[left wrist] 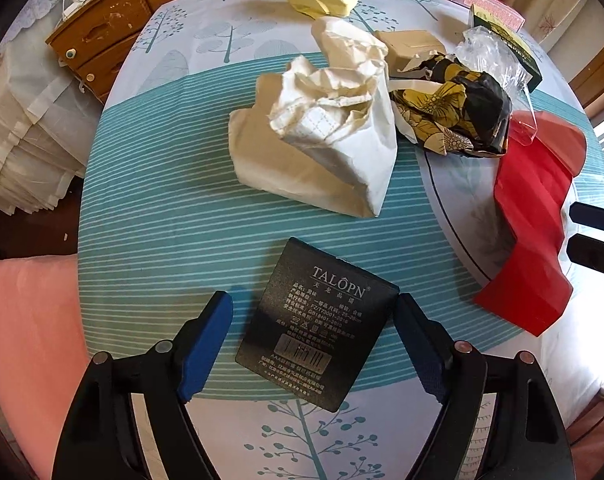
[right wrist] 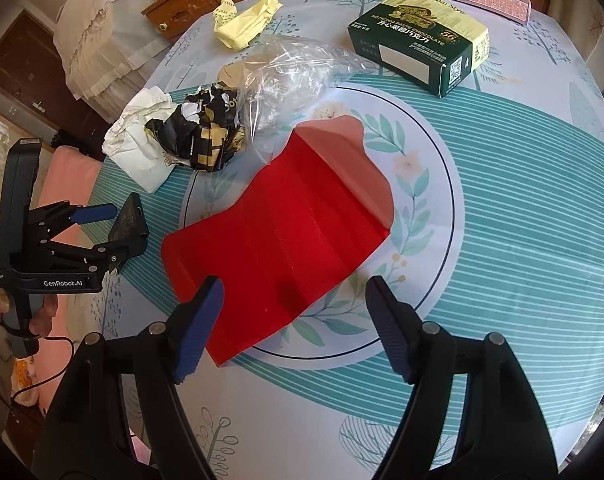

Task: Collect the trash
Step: 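Grasp the black TALOPN card with left tool while right tool approaches red paper, then lower the right tool onto the red paper sheet and close it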

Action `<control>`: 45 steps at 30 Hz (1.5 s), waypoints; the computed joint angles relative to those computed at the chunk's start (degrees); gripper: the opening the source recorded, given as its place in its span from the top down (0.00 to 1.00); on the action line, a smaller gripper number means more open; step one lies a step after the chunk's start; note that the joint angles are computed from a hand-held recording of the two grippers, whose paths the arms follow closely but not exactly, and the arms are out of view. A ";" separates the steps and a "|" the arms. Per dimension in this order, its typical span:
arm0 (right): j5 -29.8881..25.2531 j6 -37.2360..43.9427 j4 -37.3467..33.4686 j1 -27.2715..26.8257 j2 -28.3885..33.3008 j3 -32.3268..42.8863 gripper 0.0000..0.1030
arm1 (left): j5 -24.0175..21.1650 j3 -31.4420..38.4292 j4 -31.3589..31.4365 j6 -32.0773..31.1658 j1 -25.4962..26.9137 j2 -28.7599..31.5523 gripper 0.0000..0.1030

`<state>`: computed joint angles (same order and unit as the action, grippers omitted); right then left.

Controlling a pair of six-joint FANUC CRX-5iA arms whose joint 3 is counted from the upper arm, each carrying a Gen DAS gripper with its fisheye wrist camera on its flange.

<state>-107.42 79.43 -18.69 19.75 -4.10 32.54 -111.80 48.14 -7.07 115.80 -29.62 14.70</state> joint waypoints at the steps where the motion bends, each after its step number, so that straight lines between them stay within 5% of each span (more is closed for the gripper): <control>1: 0.03 -0.01 0.19 0.27 0.03 0.11 0.31 | 0.44 -0.18 -0.76 0.51 -0.37 -0.42 0.34; 21: 1.58 -10.38 4.90 6.99 3.32 1.56 0.18 | 0.33 -2.79 -3.81 27.75 -7.38 -5.90 0.39; 29: 2.97 -14.14 15.45 15.37 4.96 0.16 0.10 | -0.25 -3.81 -5.77 38.72 -12.18 -9.60 0.39; 45: 2.53 -15.18 27.91 23.05 3.95 -5.58 0.09 | -1.46 -7.53 -5.87 40.96 -13.90 -13.83 0.39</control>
